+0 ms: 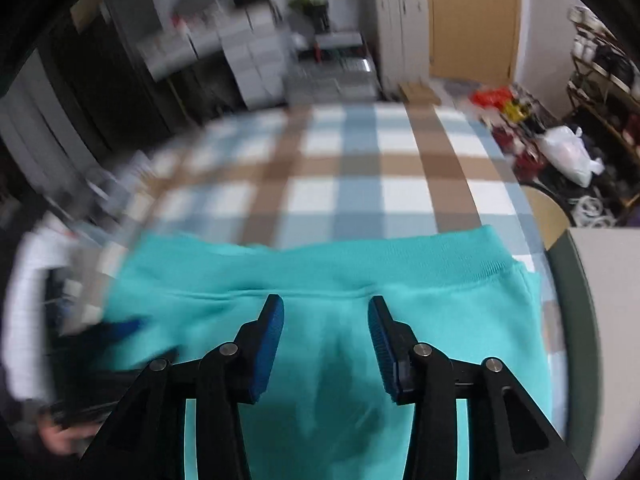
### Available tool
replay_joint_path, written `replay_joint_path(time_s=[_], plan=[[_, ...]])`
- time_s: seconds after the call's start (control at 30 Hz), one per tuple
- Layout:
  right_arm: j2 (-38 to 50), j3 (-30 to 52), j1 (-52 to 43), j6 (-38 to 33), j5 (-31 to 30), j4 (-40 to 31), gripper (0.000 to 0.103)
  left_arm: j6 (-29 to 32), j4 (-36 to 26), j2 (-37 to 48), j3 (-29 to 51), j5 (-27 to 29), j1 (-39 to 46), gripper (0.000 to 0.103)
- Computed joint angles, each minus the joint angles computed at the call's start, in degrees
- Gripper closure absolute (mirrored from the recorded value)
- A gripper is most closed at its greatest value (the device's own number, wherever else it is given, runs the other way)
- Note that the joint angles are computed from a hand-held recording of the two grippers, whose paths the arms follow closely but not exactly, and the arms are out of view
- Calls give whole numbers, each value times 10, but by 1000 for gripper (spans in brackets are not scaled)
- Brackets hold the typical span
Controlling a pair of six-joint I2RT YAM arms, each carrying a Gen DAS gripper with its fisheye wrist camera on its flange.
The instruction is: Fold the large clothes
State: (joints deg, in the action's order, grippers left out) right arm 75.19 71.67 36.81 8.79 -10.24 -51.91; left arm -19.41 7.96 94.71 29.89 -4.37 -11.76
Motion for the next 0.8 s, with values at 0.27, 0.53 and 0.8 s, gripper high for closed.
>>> replay_joint_path(time_s=[0.27,0.53,0.8], plan=[[-101,-205,4,136,-79,46,53,-17,2,-13,-13,-27,-19,26],[-116,-274,38,169,-39,155,55,-18,-13,-172,-90,100,-29,29],[-218,-303,-53,202,-101,160,51,-37,-70,-77,-44,-63,-189,19]])
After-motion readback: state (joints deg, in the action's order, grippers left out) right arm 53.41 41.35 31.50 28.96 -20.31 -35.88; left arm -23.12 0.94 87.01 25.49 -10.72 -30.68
